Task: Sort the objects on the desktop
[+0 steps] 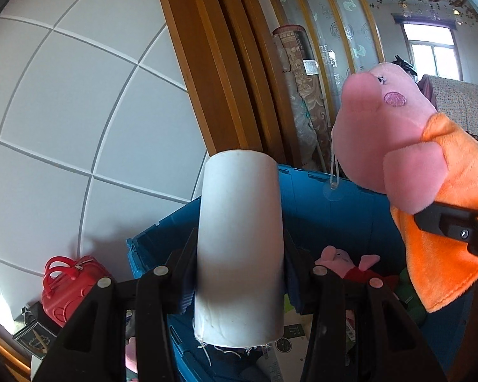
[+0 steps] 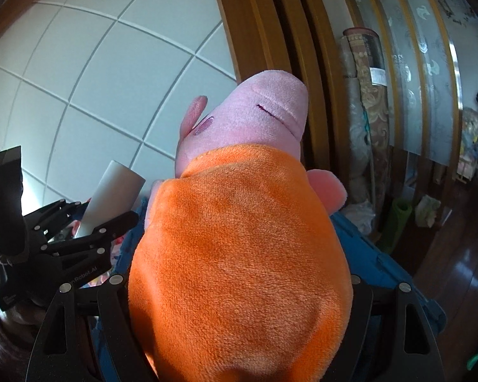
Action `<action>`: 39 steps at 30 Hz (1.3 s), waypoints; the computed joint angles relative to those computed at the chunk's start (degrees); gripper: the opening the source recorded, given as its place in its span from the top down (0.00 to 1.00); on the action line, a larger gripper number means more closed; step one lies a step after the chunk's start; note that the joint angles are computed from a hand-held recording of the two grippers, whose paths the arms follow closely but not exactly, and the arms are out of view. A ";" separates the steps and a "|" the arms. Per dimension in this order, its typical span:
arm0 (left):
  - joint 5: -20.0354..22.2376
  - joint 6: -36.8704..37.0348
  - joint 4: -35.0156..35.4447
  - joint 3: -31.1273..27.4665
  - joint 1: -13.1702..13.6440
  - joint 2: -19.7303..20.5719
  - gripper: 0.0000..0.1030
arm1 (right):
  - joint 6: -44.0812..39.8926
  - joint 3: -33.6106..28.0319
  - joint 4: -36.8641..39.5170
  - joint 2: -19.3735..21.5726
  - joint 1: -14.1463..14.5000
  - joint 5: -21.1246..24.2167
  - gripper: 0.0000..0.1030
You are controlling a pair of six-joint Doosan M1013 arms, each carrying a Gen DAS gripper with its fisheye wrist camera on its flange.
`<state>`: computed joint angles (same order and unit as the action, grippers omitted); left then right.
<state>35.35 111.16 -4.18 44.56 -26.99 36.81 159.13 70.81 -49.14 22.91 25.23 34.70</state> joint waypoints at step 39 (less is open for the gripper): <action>-13.04 -44.83 40.47 15.80 -2.27 -10.25 0.00 | 20.15 6.03 -25.78 -4.98 5.74 3.81 0.01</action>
